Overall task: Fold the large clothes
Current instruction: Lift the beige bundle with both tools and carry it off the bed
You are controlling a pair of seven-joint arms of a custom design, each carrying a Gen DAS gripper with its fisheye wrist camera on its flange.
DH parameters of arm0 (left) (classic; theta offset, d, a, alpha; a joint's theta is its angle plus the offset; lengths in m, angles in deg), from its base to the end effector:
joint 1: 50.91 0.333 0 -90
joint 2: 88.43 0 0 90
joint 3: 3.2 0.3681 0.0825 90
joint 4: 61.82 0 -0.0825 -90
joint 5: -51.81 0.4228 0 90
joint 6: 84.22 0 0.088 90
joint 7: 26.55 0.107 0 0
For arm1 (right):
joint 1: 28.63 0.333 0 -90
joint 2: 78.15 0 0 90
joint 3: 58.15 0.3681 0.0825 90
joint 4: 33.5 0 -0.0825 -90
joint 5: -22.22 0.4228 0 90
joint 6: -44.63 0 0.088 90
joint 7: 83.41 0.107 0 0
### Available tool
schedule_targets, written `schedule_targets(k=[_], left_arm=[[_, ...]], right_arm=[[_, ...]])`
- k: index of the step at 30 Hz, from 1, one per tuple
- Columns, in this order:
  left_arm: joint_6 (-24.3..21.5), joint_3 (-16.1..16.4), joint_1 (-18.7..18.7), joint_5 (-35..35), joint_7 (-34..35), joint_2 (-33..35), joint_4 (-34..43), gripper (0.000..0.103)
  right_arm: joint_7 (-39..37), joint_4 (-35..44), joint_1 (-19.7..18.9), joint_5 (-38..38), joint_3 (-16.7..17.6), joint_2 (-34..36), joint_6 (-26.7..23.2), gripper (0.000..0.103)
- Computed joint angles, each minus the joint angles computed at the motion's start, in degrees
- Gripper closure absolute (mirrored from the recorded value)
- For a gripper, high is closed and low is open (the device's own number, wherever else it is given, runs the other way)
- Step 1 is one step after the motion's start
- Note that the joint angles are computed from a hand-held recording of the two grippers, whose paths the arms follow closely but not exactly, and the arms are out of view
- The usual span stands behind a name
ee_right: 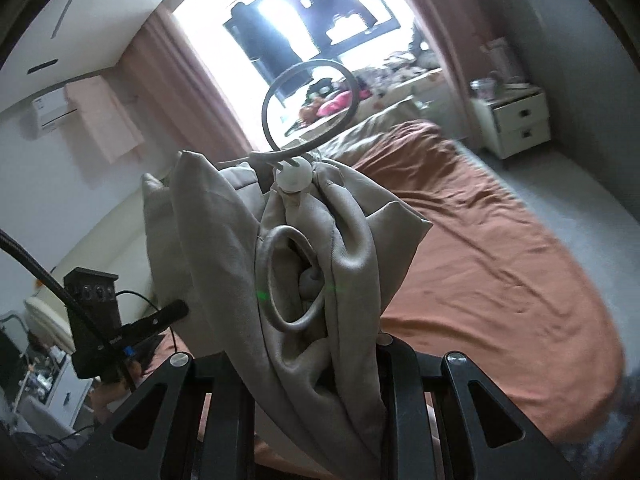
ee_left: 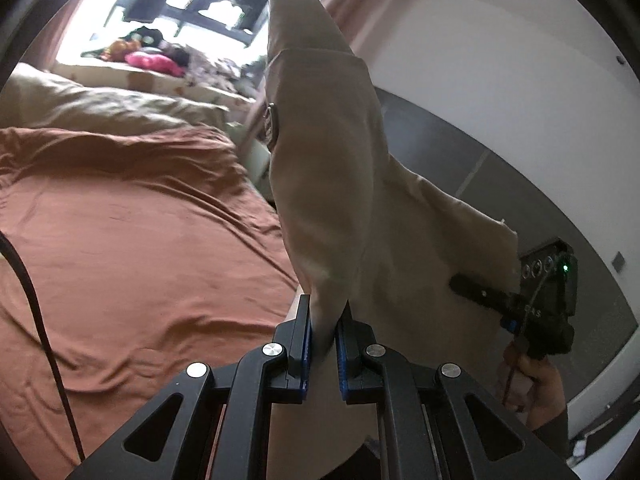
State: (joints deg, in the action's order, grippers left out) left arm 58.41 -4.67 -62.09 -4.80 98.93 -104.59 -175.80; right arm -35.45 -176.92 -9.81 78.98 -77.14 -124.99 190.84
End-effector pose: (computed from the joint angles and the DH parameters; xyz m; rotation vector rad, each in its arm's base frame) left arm 0.5317 -0.1173 0.7176 -1.5587 2.0533 -1.5933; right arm 0.3714 -0.0529 0.6480 -1.3805 1.2702 -0.1566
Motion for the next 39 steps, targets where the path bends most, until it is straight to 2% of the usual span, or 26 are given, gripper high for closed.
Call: schedule_targets(k=[3, 8, 11, 18, 23, 26, 32, 35, 38, 39], left_arm=[[-1.07, -1.27, -0.97, 0.46, -0.27, 1.89, 2.03, 0.093], [-2.33, -3.31, -1.45, 0.93, -1.99, 5.92, 5.84, 0.093], [-2.46, -5.06, -1.3, 2.28, -4.23, 8.41, 7.96, 0.093], [-7.07, -8.35, -0.34, 6.95, -12.32, 16.64, 14.46, 0.093], [-7.96, -10.12, 1.49, 10.11, -14.75, 23.37, 20.83, 0.093], [-9.54, -11.18, 2.27, 14.88, -17.81, 28.32, 26.31, 0.093], [-9.79, -12.57, 3.2, 23.59, -23.35, 36.11, 33.02, 0.093], [-10.18, -12.94, 3.46, 26.81, -26.04, 40.2, 36.43, 0.092], [-9.68, -11.67, 2.01, 33.68, -30.1, 42.99, 38.18, 0.089], [-10.35, -11.18, 1.63, 35.99, -31.77, 43.59, 38.07, 0.082]], right_arm=[[3.29, -1.66, -3.97, -3.05, 0.55, -2.94, -0.88, 0.086], [8.93, -2.32, -7.27, -7.92, 0.74, -5.31, -1.8, 0.086], [12.46, -2.31, -8.34, -10.62, 1.12, -6.04, -2.49, 0.086], [20.05, 0.11, -9.32, -16.04, 2.15, -3.31, -4.23, 0.086], [23.68, 3.1, -9.63, -17.92, 1.78, 2.38, -5.17, 0.086], [24.54, 5.3, -9.09, -17.5, 2.03, 6.44, -4.53, 0.086], [25.49, 9.89, -8.56, -16.79, 3.97, 14.91, -4.25, 0.086], [27.72, 12.81, -10.07, -18.63, 6.19, 19.88, -4.81, 0.084], [29.84, 15.61, -11.49, -20.31, 7.65, 23.83, -6.24, 0.076], [31.57, 16.65, -12.45, -22.21, 8.74, 25.26, -6.84, 0.067]])
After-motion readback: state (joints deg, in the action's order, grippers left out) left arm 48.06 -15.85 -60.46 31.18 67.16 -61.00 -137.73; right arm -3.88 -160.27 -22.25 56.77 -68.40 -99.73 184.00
